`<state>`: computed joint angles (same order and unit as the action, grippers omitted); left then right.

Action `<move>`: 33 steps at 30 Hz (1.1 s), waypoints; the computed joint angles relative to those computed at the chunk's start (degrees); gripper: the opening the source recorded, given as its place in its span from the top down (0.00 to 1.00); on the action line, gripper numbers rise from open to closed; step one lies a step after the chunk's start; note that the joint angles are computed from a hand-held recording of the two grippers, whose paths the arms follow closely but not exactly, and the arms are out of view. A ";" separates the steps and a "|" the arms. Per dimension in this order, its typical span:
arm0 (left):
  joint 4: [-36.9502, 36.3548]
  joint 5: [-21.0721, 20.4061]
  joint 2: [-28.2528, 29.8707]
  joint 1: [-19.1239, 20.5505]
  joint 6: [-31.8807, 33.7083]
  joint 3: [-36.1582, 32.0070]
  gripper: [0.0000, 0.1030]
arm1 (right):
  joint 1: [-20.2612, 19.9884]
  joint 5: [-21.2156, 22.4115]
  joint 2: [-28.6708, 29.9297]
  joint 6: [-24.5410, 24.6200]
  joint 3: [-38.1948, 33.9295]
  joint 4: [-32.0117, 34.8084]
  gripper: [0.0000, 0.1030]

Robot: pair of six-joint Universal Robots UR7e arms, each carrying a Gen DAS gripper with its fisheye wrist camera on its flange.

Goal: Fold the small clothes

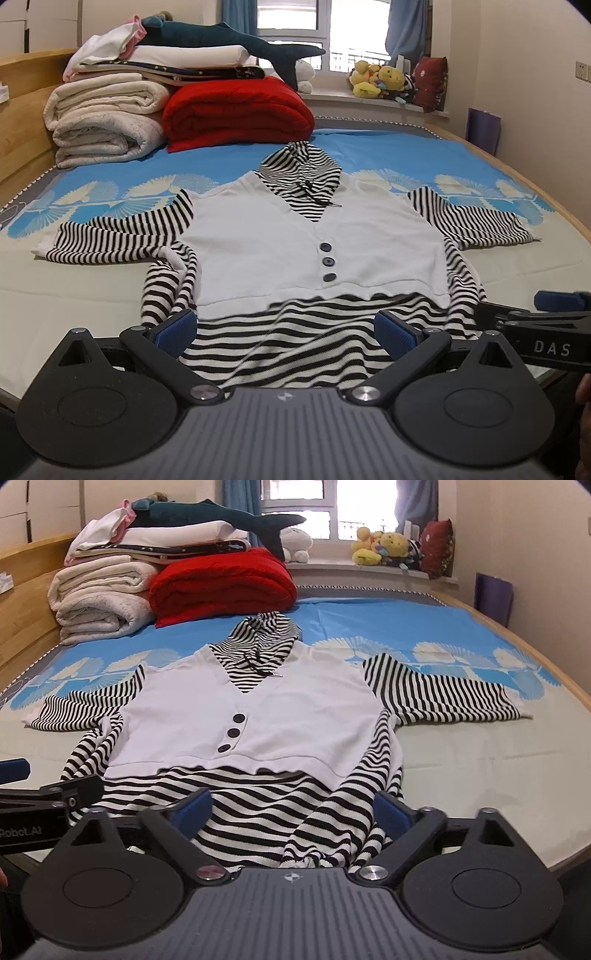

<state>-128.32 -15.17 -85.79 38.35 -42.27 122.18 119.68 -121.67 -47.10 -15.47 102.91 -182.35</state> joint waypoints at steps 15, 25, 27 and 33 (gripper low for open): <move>26.65 -6.29 0.06 16.48 -16.74 -14.56 0.01 | -6.87 -5.67 3.65 12.13 -8.76 16.84 0.29; 26.77 -16.49 -1.40 21.78 -24.52 -14.87 0.55 | -9.76 -1.82 3.34 20.39 -8.27 24.94 0.78; 20.78 -18.52 -2.13 21.39 -19.48 -13.48 0.91 | -9.90 -0.80 2.81 19.97 -8.10 24.53 0.89; 4.82 -25.35 -4.53 17.07 -4.92 -8.00 0.91 | -9.75 -7.98 1.40 18.06 -8.77 17.11 0.91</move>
<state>-123.50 -40.51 -90.31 55.42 -47.19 114.17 109.93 -129.65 -45.70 2.58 94.14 -165.23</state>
